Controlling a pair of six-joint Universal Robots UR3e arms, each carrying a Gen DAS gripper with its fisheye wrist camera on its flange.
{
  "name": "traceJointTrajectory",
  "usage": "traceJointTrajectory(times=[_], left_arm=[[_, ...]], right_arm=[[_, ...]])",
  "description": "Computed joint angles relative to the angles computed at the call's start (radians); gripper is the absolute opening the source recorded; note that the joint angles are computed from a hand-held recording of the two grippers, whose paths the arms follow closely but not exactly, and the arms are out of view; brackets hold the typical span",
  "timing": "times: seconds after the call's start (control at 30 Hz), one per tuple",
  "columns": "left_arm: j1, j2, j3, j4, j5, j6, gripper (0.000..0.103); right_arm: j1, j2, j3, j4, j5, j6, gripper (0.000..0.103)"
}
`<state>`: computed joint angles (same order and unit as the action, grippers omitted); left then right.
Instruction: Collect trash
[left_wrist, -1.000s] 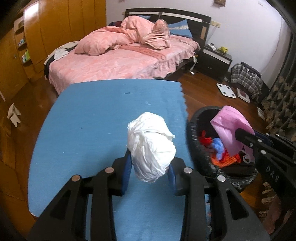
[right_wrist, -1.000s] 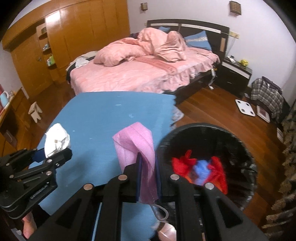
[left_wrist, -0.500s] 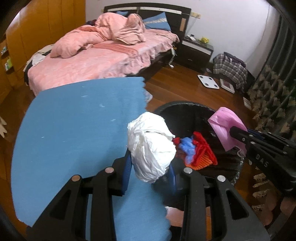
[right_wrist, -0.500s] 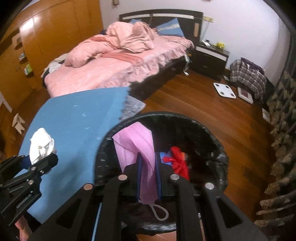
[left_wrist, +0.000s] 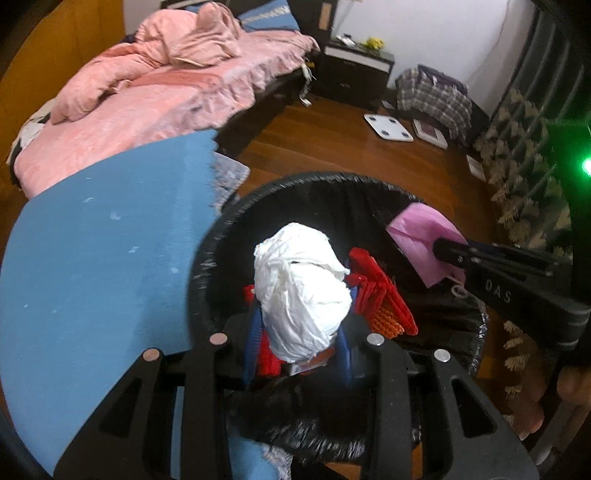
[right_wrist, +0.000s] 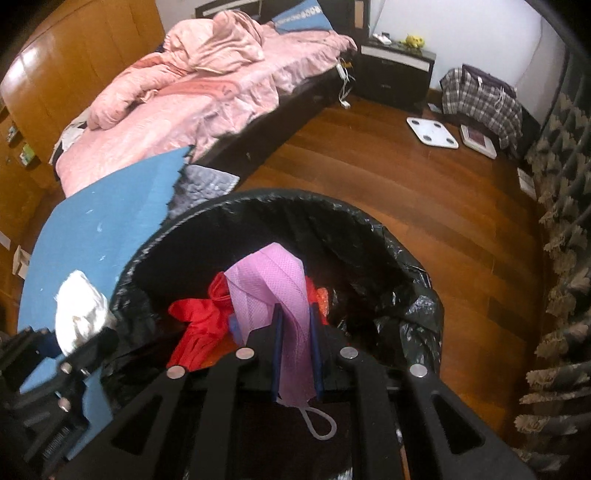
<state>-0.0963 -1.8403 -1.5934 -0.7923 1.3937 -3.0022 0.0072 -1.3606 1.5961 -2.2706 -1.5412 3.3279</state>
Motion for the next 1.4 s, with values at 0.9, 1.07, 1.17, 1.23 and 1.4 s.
traceJointTrajectory(times=[0.9,1.07,1.17,1.23,1.4], left_arm=[[0.125,0.019,-0.063,-0.015,-0.077,0.158,0.091],[0.256,0.229,-0.179,-0.061,-0.150,0.203,0.095],[0.347,0.365,-0.249,-0.095,-0.184,0.246,0.097],[0.420,0.466,-0.297,-0.124,-0.209,0.288,0.097],[0.698,0.727,-0.361,-0.363,-0.373,0.510,0.098]], right_arm=[[-0.038,-0.013,0.091,-0.016,-0.008,0.059,0.063],[0.094,-0.141,0.131,-0.052,-0.132,0.151,0.078],[0.207,-0.175,0.122,-0.052,-0.246,0.220,0.089],[0.283,-0.183,0.111,-0.039,-0.326,0.283,0.092],[0.431,-0.181,0.040,0.042,-0.439,0.417,0.095]])
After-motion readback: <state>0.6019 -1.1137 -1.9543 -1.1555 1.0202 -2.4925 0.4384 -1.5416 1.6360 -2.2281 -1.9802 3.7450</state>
